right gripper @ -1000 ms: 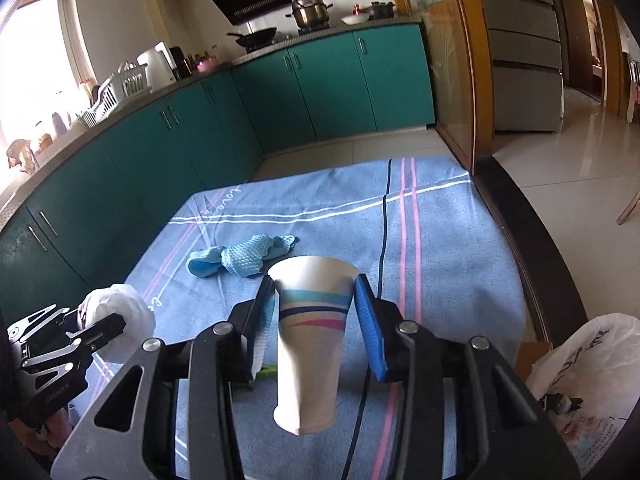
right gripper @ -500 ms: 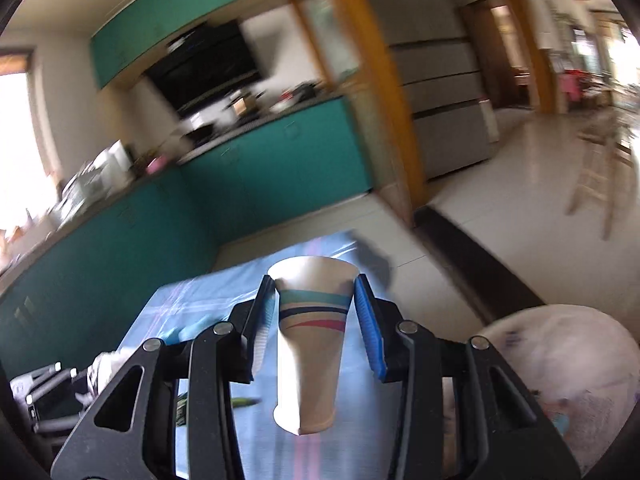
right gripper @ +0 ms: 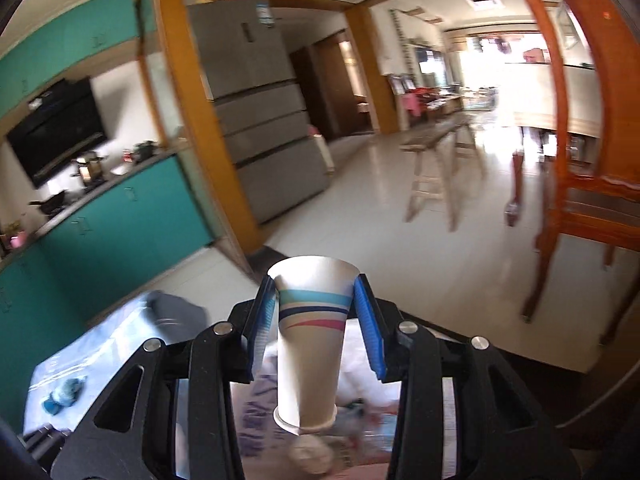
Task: Collect trash
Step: 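Carry the plastic bag and paper cup to the bin and release both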
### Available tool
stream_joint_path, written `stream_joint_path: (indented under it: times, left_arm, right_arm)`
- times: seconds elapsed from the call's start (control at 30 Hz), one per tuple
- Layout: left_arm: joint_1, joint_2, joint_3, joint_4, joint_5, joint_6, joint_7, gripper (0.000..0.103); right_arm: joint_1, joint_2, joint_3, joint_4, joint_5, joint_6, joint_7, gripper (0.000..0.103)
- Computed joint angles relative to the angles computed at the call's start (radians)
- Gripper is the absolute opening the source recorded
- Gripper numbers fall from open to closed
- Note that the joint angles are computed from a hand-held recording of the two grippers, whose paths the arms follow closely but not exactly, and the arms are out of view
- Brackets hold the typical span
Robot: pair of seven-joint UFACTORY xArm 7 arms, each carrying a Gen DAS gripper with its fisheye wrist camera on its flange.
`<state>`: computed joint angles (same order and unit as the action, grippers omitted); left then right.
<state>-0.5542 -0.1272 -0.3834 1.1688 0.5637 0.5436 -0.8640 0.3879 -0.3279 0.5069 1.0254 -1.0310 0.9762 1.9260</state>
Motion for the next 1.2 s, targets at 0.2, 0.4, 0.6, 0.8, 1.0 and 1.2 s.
stream_joint_path:
  times: [0.2,0.4,0.6,0.8,1.0,1.2]
  left_arm:
    - [-0.072,0.138,0.005,0.101,0.09,0.038,-0.043,0.05]
    - [-0.125,0.129,0.04,0.109,0.173,0.063,-0.11,0.079]
    - [-0.103,0.076,0.039,0.083,0.169,0.098,-0.115,0.082]
    - [-0.048,0.003,0.025,0.027,0.152,0.108,-0.118,0.084]
    - [0.038,-0.104,0.025,-0.064,0.112,0.154,-0.133,0.084]
    - [0.176,-0.245,0.097,-0.164,-0.006,0.281,-0.079,0.084]
  right_arm:
    - [-0.008,-0.033,-0.026,-0.05,0.1,0.02,-0.029,0.041]
    - [-0.026,-0.063,-0.041,-0.084,0.162,-0.024,-0.049,0.041]
    - [-0.065,-0.074,-0.008,-0.081,0.167,-0.023,-0.025,0.054]
    - [-0.071,-0.042,0.013,-0.052,0.145,-0.012,-0.01,0.062]
    - [-0.028,0.068,0.009,0.039,0.084,-0.024,-0.042,0.065]
    - [0.069,0.211,-0.073,0.134,0.061,-0.274,-0.219,0.072]
